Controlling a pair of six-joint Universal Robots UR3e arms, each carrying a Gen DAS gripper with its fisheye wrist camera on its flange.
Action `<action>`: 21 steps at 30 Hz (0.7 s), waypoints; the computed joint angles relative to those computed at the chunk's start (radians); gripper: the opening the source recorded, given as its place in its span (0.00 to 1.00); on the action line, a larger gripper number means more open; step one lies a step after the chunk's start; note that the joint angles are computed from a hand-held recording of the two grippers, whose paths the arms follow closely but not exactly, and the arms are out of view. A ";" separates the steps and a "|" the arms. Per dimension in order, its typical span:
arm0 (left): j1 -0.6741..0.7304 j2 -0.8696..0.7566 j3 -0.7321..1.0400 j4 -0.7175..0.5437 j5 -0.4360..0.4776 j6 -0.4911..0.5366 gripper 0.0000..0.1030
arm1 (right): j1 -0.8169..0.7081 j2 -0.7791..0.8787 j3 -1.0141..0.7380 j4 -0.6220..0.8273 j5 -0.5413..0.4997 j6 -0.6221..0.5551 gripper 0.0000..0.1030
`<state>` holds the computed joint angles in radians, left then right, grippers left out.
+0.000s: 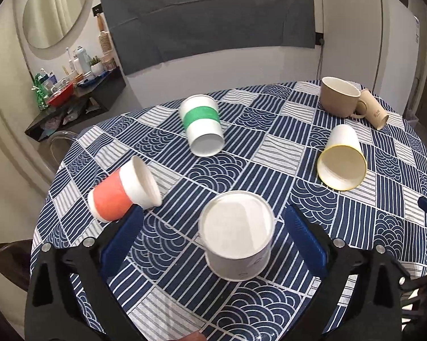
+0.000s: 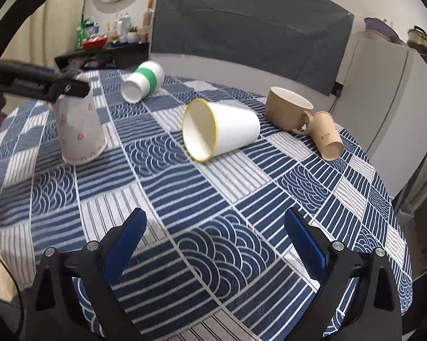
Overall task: Flip cup upside down
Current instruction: 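Lower the inverted cup onto the table and open the right gripper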
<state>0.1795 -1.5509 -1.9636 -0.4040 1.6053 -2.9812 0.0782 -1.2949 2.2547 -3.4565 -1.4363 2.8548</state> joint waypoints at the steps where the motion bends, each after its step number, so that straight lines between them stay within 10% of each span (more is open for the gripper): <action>1: 0.010 0.016 -0.018 0.015 -0.002 -0.002 0.94 | -0.005 0.000 -0.002 -0.017 0.017 0.021 0.91; 15: 0.086 0.209 -0.345 0.333 0.014 0.028 0.94 | 0.070 0.016 -0.022 -0.142 -0.058 0.159 0.92; 21: 0.175 0.366 -0.486 0.293 -0.165 0.011 0.94 | 0.096 0.032 0.027 -0.192 -0.084 0.165 0.92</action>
